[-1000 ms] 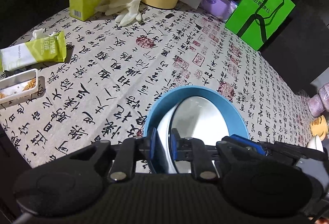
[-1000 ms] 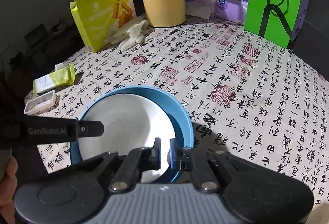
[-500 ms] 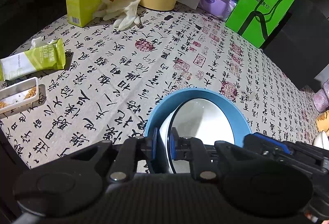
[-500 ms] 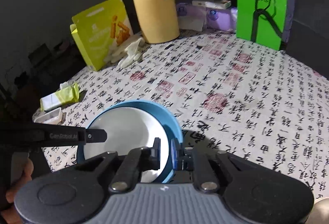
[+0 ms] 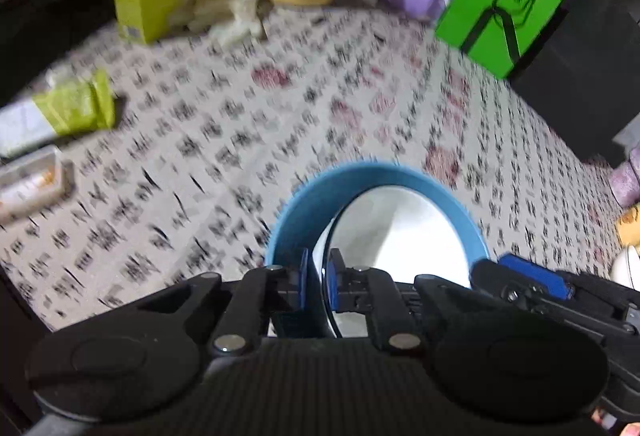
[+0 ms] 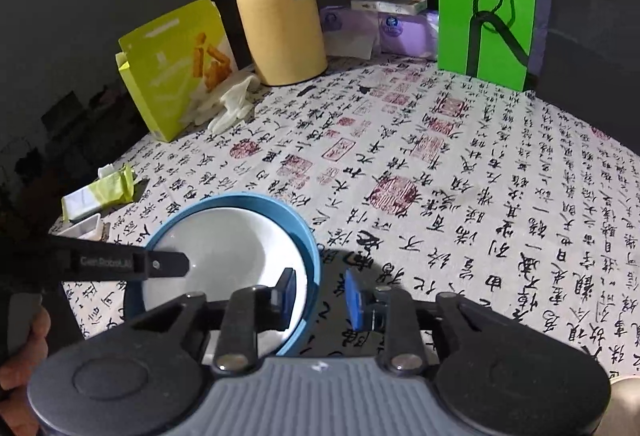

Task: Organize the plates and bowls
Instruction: 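Open both grippers to release the white bowl inside the light-blue bowl, then lift both open grippers up away from the nested bowls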

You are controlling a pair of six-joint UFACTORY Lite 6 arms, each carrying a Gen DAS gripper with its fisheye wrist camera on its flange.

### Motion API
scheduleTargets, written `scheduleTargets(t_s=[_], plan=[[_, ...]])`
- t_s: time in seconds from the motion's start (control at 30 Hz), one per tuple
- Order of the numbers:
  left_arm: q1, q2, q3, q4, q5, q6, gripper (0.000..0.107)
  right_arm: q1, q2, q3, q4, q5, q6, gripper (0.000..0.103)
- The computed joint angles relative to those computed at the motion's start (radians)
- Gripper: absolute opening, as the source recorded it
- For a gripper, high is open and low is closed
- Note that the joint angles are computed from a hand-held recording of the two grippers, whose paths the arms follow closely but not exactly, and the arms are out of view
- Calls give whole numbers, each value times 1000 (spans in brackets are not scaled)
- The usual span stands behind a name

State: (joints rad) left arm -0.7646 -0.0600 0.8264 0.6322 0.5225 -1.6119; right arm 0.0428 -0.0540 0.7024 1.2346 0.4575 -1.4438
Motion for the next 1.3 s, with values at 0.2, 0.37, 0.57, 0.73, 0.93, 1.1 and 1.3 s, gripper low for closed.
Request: scheduleTargets(t_s=[0.2, 0.37, 0.57, 0.73, 0.93, 1.1, 1.3], plan=[[-32, -1, 9, 30, 33, -52, 12, 5, 23, 3, 7, 0, -14, 25], [-66, -56, -4, 50, 53, -70, 48, -2, 28, 5, 12, 12, -23, 24], [-200, -164, -11, 205, 202, -210, 85, -13, 28, 2, 21, 31, -30, 26], [-277, -215, -32, 296, 323, -301, 103, -26, -14, -28, 35, 53, -40, 30], [-276, -275, -120, 318, 318, -347, 103, -61, -110, -95, 67, 85, -67, 82], [-340, -344, -218, 379, 344, -469, 103, -154, -231, -190, 108, 165, -109, 98], [-481, -389, -283, 451, 452, -633, 103, -267, -437, -326, 85, 256, -123, 103]])
